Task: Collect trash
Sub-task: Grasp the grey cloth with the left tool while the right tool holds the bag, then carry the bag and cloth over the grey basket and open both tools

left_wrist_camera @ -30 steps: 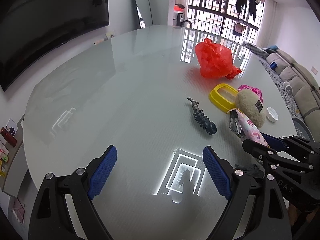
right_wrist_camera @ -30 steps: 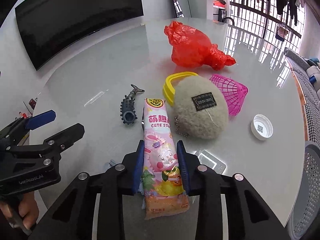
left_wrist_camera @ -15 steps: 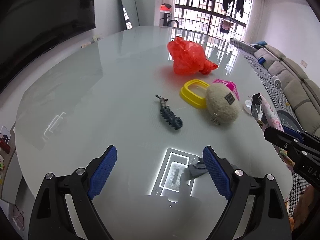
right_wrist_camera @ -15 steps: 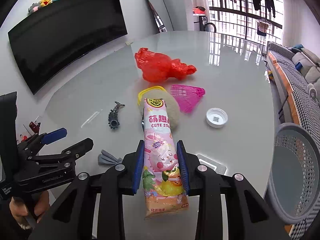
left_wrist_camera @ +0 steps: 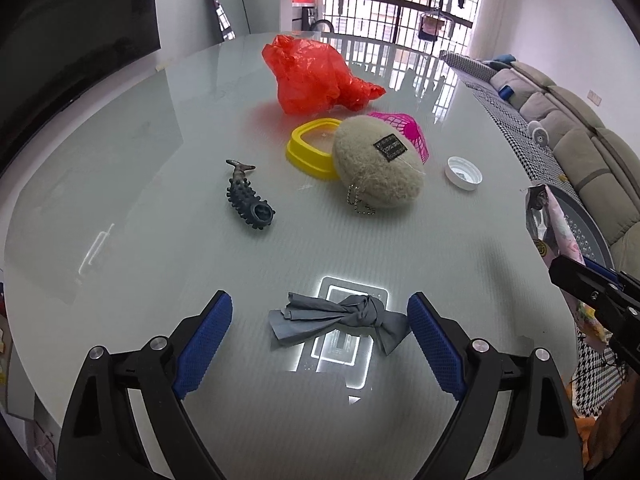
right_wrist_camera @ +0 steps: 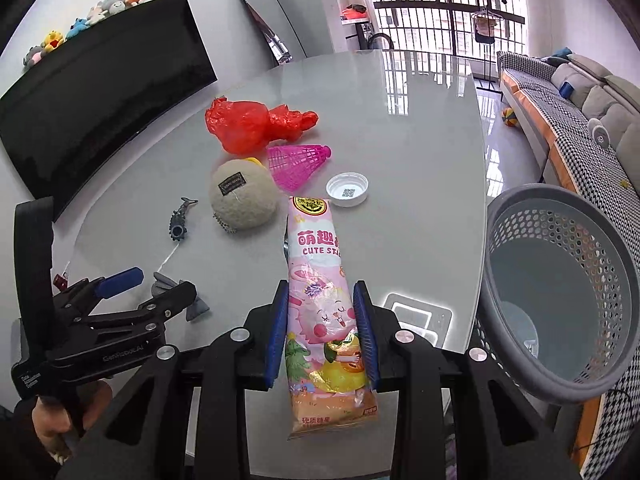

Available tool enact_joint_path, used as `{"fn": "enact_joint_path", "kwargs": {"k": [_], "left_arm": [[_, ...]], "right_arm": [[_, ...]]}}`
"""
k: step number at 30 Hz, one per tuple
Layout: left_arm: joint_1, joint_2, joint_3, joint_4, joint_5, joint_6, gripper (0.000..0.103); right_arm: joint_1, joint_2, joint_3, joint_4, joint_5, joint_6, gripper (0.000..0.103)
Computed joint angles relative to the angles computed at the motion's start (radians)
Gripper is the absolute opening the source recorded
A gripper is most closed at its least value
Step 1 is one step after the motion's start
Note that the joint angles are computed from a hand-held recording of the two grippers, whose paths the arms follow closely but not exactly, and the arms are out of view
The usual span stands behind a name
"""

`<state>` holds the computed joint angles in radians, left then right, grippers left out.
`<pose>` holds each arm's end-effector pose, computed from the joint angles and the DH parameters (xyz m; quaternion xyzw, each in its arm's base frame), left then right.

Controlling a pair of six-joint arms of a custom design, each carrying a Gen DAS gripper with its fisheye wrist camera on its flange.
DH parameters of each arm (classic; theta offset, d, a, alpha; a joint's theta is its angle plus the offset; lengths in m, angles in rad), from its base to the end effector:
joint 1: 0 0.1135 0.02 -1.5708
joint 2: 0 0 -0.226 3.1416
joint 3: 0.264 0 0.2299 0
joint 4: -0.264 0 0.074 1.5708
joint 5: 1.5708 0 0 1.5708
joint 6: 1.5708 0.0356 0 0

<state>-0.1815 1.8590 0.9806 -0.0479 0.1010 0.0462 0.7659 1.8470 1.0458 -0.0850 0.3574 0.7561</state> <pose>0.3316 -0.0645 0.1102 0.1235 0.9394 -0.0692 0.3123 0.2588 0.2316 0.1301 0.0551 0.9273 0.1065 0.3547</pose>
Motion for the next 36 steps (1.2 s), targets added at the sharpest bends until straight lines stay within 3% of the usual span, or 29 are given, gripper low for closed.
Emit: {"fn": "enact_joint_path", "kwargs": {"k": [5,11,13,15,27,36], "left_arm": [[-0.005,0.024,-0.003,0.022,-0.001,-0.018,0.079],[0.0,0.023,-0.012,0.046,0.01,-0.01,0.05],[0.005,0.022,-0.002,0.034,0.034,-0.008,0.032],[0.009,0.021,0.004,0.019,0.053,-0.003,0.021],[-0.039,-0.025,0.012,-0.038,0.066,0.001,0.019],[-0.227,-0.006,0.157,-0.085,0.05,-0.057,0.019]], "right_arm": [[-0.008,-0.002,-0.022,0.023,-0.017,0.003,0.031],[-0.032,0.031,0.003,0.04,-0.037,-0.009,0.031],[-0.033,0.031,0.002,0.04,-0.038,-0.008,0.031],[-0.035,0.036,0.003,0.045,-0.04,-0.009,0.031],[-0.059,-0.008,-0.072,0.093,-0.041,0.001,0.031],[-0.15,-0.218,-0.244,0.032,-0.025,0.016,0.031]]}}
